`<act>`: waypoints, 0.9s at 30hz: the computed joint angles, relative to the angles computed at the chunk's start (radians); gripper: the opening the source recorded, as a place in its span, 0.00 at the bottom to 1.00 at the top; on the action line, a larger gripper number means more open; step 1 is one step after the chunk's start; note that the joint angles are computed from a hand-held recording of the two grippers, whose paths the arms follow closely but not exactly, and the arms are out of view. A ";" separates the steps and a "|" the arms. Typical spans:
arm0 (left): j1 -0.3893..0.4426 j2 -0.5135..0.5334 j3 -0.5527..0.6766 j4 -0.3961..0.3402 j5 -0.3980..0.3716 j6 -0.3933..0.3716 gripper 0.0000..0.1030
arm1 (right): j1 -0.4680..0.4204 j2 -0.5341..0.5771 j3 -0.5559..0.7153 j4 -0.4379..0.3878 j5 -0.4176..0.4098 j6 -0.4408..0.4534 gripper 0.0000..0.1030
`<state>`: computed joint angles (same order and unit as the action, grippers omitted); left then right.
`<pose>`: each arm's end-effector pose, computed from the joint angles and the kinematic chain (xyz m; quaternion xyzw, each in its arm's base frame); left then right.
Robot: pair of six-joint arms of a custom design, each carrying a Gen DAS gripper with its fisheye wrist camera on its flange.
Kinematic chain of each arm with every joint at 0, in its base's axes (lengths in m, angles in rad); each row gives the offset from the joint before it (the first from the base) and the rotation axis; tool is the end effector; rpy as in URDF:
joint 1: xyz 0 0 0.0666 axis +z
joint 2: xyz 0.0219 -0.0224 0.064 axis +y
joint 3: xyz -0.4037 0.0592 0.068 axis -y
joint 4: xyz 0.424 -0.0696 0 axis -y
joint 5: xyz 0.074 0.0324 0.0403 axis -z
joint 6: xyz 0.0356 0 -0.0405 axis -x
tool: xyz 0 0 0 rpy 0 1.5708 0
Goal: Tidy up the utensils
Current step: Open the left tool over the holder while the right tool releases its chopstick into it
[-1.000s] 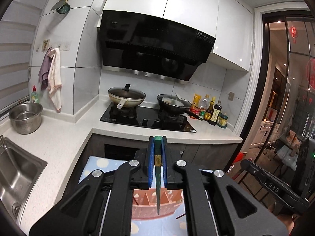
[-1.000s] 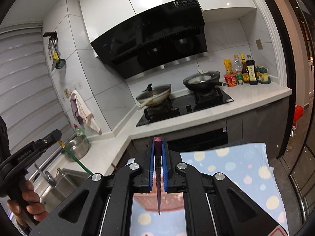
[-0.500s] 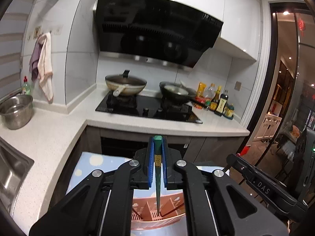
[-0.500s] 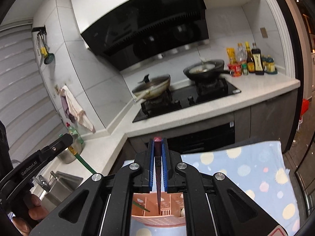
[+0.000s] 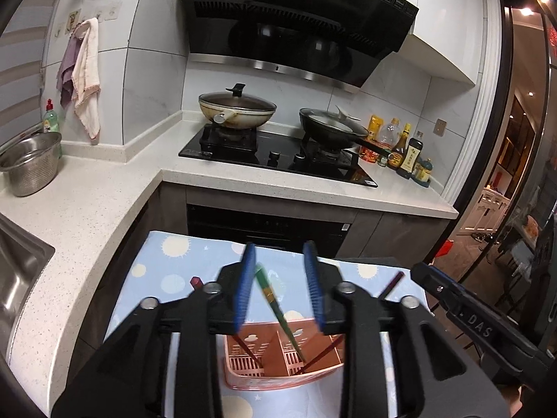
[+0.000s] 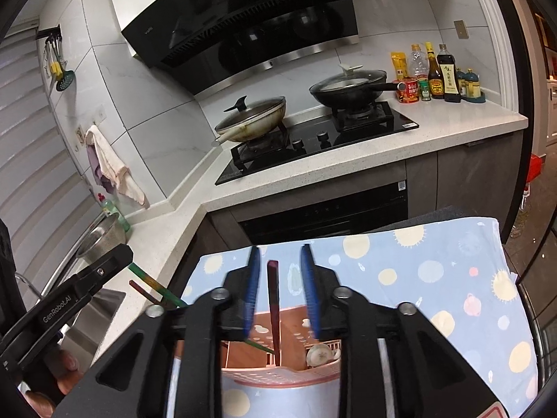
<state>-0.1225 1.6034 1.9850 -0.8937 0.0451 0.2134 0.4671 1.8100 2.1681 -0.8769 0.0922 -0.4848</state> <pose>0.5873 -0.0743 0.6359 -0.0278 0.8625 -0.1036 0.4945 0.6049 0.3010 0.6009 0.0308 0.8637 0.1944 0.4641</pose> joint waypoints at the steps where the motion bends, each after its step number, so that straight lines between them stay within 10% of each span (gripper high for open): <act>1: 0.000 -0.002 0.000 -0.002 -0.006 -0.004 0.31 | 0.002 -0.007 -0.007 0.007 0.007 0.004 0.29; 11: -0.005 -0.075 -0.059 -0.003 -0.048 -0.027 0.32 | 0.029 -0.105 -0.099 0.035 0.029 0.045 0.35; 27: -0.013 -0.396 -0.488 -0.052 -0.049 -0.038 0.34 | 0.124 -0.452 -0.609 -0.005 0.116 -0.017 0.41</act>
